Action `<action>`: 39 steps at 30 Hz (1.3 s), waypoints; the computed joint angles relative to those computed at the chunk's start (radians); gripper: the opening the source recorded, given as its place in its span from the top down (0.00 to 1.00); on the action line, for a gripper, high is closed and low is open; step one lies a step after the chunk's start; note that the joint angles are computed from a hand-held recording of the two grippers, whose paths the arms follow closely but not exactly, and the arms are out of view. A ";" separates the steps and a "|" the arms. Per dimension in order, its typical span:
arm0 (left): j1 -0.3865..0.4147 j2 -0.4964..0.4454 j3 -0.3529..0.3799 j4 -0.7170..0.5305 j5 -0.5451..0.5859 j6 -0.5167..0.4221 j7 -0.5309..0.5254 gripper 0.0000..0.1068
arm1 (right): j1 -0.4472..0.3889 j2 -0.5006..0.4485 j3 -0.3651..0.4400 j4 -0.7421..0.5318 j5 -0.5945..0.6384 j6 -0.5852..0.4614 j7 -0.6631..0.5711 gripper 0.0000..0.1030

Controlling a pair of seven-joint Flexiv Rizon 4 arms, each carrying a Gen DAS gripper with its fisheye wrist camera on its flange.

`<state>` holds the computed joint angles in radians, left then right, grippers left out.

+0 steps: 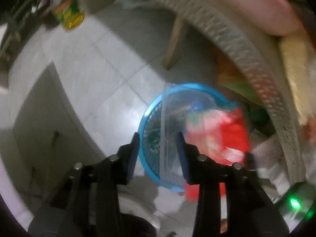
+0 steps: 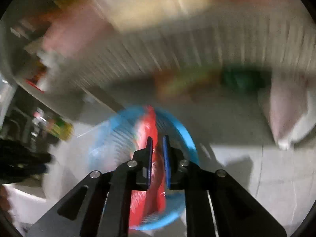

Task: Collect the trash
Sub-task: 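Carry the container and red bag over the wastebasket and open both tools, then move both open tools back toward the table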

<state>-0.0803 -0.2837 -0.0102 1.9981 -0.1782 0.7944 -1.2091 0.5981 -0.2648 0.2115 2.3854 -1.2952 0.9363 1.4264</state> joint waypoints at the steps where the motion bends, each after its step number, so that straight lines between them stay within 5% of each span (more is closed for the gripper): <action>1: -0.002 -0.008 0.001 -0.005 0.005 -0.012 -0.010 0.66 | -0.005 -0.021 -0.005 0.000 -0.009 0.026 0.006 0.89; 4: 0.008 0.002 -0.004 0.003 -0.012 -0.045 0.018 0.66 | 0.000 -0.056 -0.008 0.004 -0.006 0.065 0.016 0.86; 7: 0.013 0.026 -0.004 0.000 -0.029 -0.079 0.038 0.64 | 0.022 -0.051 0.003 0.012 0.029 0.048 -0.001 0.72; 13: 0.028 0.151 0.006 0.020 -0.099 -0.148 0.104 0.55 | 0.071 0.027 0.057 0.043 0.144 -0.012 -0.086 0.63; 18: 0.054 0.390 0.080 0.121 -0.205 -0.226 0.277 0.38 | 0.139 0.112 0.128 0.023 0.251 -0.110 -0.233 0.48; 26: 0.174 0.753 0.302 0.263 -0.284 -0.359 0.511 0.34 | 0.198 0.271 0.213 -0.069 0.360 -0.285 -0.539 0.40; 34: 0.415 0.847 0.505 0.288 -0.283 -0.312 0.661 0.33 | 0.201 0.270 0.218 -0.262 0.332 -0.301 -0.781 0.35; 39: 0.537 0.790 0.572 0.313 -0.357 -0.128 0.773 0.28 | 0.232 0.156 0.173 -0.432 0.230 -0.191 -0.919 0.26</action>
